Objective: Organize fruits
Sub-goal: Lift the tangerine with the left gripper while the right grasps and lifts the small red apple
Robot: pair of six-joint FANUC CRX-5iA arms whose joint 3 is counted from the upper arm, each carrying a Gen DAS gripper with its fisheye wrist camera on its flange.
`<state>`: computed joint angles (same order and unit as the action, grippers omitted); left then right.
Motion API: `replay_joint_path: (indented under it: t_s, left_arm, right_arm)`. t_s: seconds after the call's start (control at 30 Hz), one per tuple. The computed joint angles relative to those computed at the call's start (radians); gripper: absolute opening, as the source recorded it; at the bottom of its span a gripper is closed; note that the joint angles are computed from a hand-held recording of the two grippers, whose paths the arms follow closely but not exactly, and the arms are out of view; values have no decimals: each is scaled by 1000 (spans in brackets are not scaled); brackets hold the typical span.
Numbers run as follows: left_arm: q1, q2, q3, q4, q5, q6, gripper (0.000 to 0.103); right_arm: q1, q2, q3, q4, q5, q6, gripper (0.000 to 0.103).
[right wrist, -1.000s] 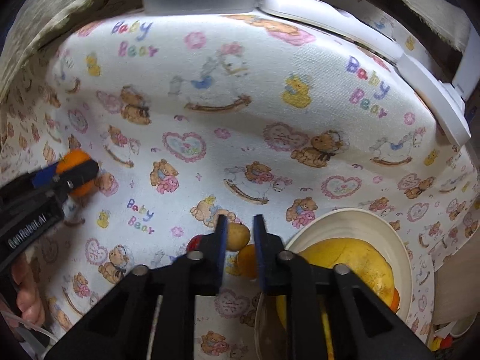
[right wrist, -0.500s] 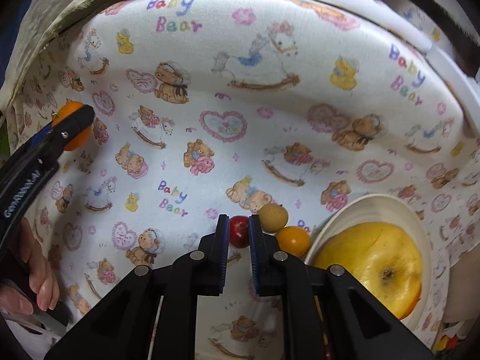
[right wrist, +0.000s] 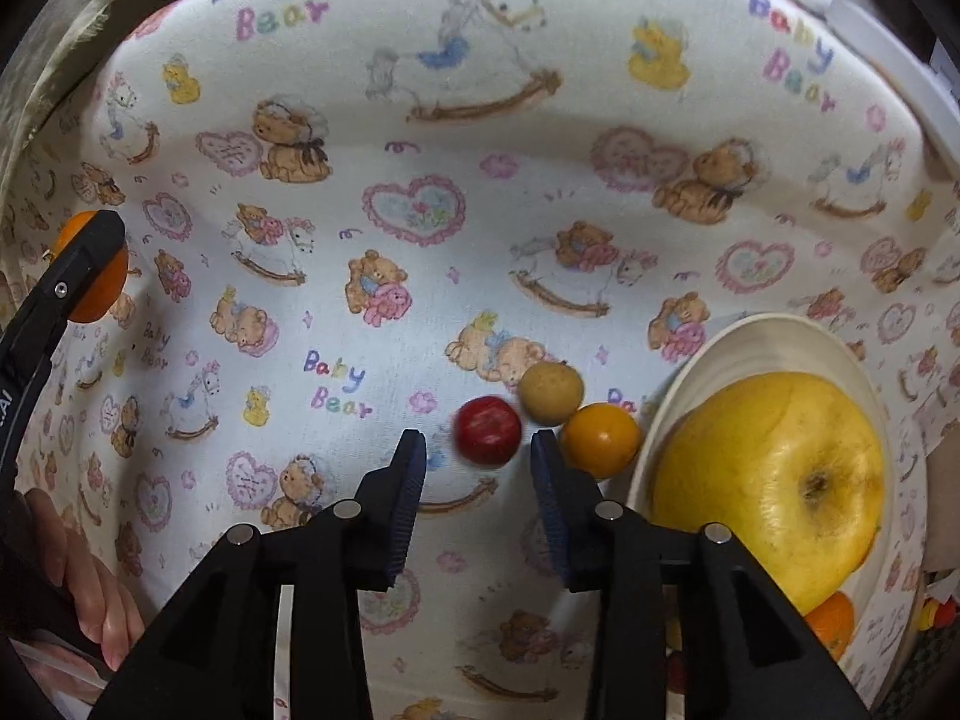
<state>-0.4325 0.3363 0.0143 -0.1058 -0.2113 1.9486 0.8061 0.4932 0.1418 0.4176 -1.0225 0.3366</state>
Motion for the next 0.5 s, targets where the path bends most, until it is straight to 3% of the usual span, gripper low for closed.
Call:
replay_joint_path:
  t_s: [0.07,0.3,0.4,0.5]
  left_arm:
    - [-3,0,4,-11,-9,7,44]
    - [0,-10,-15,33,7,-48,44]
    - [-16,-2,31,-95,-38,56,44]
    - [-11,-8,4,-35,-3,3,44]
  right_arm:
    - [-10,-3,-25,17,38,-19,37]
    - [-7,21,-16,68,4,-33,27]
    - [-30,7,-34,59,36,-13,27]
    - [-31,2,-50,88,40,-18,27]
